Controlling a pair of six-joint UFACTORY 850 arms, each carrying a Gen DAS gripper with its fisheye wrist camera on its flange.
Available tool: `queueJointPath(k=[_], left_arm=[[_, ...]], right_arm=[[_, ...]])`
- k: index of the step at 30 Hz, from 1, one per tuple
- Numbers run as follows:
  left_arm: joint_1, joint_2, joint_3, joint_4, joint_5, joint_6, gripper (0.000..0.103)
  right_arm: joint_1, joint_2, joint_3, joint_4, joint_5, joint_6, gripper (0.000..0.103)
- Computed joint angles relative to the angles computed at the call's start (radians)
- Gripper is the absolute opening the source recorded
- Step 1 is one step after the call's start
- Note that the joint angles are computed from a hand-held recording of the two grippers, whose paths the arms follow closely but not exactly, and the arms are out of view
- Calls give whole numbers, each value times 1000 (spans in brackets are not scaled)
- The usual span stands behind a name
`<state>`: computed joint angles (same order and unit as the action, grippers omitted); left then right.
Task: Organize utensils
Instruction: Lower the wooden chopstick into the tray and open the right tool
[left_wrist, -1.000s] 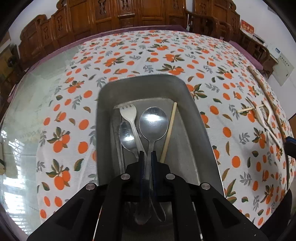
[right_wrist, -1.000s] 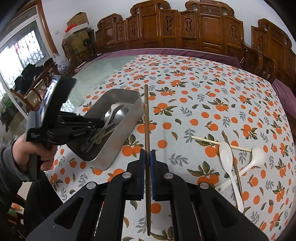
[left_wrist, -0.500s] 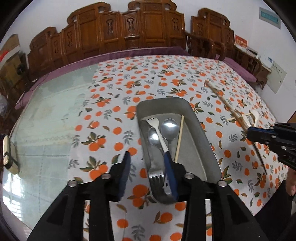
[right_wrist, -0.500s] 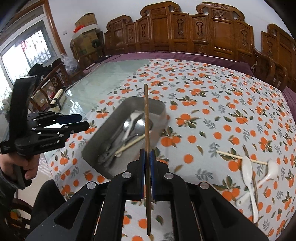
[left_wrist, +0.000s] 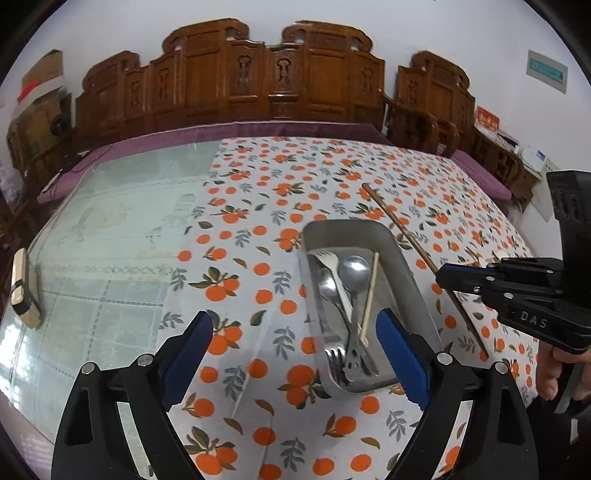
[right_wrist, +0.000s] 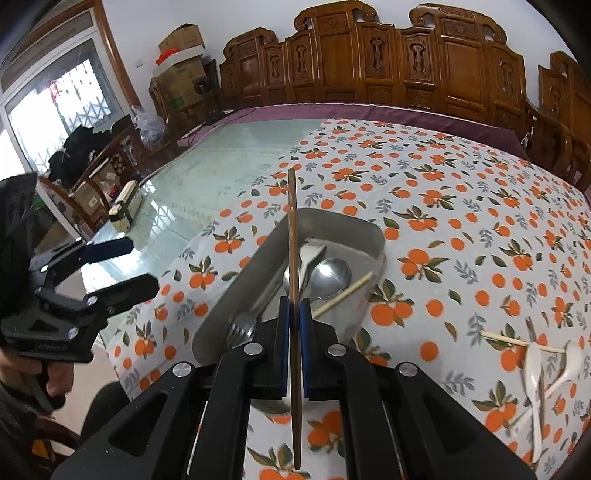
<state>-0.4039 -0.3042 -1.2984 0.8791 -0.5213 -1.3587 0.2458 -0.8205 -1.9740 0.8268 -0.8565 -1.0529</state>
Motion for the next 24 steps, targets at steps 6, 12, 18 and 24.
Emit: queueJointPath(k=[6, 12, 18, 24], left_arm=[[12, 18, 24, 33, -7, -47, 87], [21, 22, 36, 45, -16, -63, 87], [18, 14, 32, 45, -21, -53, 87], [12, 10, 31, 67, -24, -78, 87]], right_arm=[[26, -64, -93, -10, -5, 95, 7], [52, -113, -141, -56, 28, 184, 7], [61, -121, -113, -98, 60, 225, 7], [50, -123, -105, -76, 59, 225, 10]])
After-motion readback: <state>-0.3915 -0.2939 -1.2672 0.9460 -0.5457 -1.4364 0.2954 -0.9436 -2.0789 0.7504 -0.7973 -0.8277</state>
